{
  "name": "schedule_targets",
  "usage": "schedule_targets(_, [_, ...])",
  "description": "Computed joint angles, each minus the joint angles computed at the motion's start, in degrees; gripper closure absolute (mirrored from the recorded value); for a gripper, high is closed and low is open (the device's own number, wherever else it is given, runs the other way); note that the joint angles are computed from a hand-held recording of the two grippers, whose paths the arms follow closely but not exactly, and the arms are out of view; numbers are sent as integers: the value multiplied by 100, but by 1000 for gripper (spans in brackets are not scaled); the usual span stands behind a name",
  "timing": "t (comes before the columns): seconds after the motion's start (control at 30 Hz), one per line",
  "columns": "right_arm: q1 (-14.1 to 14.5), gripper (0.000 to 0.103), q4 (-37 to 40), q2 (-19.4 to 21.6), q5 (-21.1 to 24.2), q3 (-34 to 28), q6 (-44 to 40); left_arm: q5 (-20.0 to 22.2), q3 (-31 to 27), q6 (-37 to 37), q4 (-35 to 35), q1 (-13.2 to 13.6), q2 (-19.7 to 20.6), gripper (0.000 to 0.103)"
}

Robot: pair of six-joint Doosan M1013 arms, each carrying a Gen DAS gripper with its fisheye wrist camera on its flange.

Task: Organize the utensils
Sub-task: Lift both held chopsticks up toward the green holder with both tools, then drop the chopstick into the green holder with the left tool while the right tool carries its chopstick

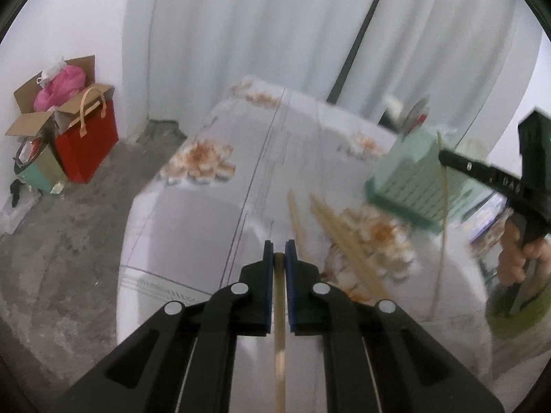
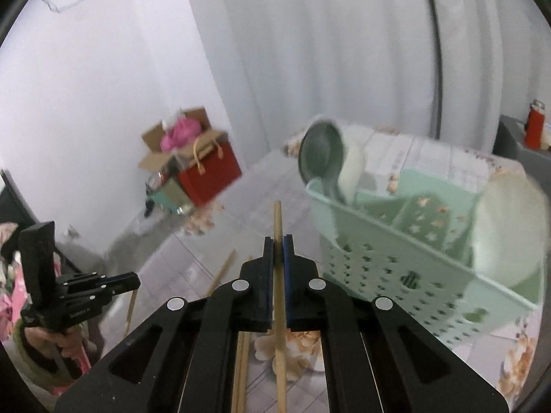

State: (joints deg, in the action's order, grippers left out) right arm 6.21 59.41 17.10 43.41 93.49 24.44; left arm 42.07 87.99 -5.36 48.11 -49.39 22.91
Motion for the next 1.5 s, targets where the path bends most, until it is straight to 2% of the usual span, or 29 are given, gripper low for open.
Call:
schedule_targets(0.17, [-170, 100, 613, -240, 40, 268, -501, -146, 182, -639, 878, -166, -267, 97])
schedule_targets(0.47, [-277, 100, 1408, -435, 4, 521, -1087, -127, 144, -857, 1683, -342, -508, 97])
schedule_targets(0.6, [-350, 100, 1820, -499, -57, 581, -1331, -392, 28, -933, 2150, -282, -569, 98])
schedule_targets(0.67, [-393, 100, 2041, -541, -110, 626, -1481, -695, -113, -960, 2413, -180, -556, 98])
schedule_targets(0.83, [-500, 100, 2370, -634, -210, 732, -1645, -1163, -636, -968, 3098, 32, -336, 98])
schedule_targets(0.93, [-570, 100, 2478, -677, -274, 759, -1676, -1653, -1014, -1409, 3655, 219, -130, 98])
schedule_targets(1.03, [-623, 100, 2527, -719, -368, 781, -1690, -1954, -1394, -1911, 4089, 379, 104, 98])
schedule_targets(1.33, [-658, 100, 2446, -716, -556, 746, -1615, -2273, -2592, -1929, 3935, 613, 970, 98])
schedule_targets(1.5, [-692, 100, 2370, -724, -582, 729, -1570, -2191, -2930, -1089, 3172, 606, 1238, 98])
